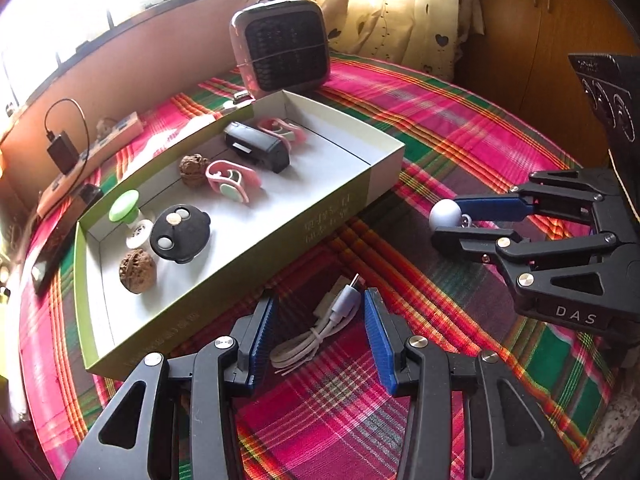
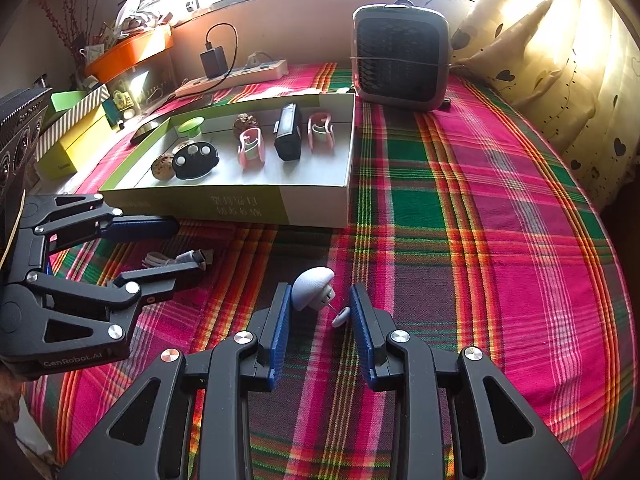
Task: Organize objects
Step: 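Lower left gripper toward white cable while right gripper hovers over white egg ball, then close left gripper on white USB cable while right gripper grasps white egg ball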
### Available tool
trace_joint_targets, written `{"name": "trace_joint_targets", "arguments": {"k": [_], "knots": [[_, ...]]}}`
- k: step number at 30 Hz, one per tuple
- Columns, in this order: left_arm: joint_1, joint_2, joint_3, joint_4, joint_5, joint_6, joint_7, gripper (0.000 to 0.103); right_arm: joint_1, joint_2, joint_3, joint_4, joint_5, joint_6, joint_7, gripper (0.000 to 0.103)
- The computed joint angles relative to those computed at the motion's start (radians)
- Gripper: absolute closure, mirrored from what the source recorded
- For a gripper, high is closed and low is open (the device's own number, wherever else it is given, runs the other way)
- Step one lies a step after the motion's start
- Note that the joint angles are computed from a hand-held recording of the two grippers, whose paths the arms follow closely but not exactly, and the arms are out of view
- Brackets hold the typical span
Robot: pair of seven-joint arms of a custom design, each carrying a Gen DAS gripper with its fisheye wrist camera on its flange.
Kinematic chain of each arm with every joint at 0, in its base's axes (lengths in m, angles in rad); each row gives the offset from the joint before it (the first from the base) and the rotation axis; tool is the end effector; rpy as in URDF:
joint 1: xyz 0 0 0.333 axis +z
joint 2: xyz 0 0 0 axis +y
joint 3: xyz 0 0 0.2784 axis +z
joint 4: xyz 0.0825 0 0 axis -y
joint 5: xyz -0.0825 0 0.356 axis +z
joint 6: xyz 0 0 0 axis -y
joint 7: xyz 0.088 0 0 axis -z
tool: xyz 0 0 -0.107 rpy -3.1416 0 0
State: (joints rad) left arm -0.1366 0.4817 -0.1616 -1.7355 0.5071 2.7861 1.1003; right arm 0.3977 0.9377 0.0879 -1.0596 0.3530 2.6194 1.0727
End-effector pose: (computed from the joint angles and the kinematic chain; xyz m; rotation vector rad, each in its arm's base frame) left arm 0.6326 -0.2035 0.3508 -1.6568 2.0516 -0.5869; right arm 0.6919 0.3260 0.3230 -2.2237 1.0703 -0.2704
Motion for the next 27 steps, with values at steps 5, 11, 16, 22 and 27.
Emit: {"name": "trace_joint_targets", "arguments": {"k": [5,11,16,22,27], "knots": [[0.054,0.003,-0.059,-0.018,-0.089,0.033,0.051,0.061,0.000,-0.001,-0.001,-0.002,0.000,0.001,-0.001,0.072],[0.025,0.002,-0.025,-0.024,-0.085,0.053,-0.004,0.072,-0.001,0.000,0.000,0.001,0.001,-0.002,-0.001,0.072],[0.027,0.005,-0.020,-0.018,-0.077,0.050,-0.028,0.080,0.000,-0.001,0.000,-0.001,0.001,0.000,-0.001,0.072],[0.026,0.005,-0.017,-0.021,-0.067,0.060,-0.060,0.081,0.000,-0.002,-0.001,-0.003,0.001,0.001,-0.001,0.072],[0.004,0.000,0.011,-0.033,-0.031,0.083,-0.118,0.081,0.003,-0.002,-0.005,-0.006,-0.005,0.006,0.000,0.072]]}}
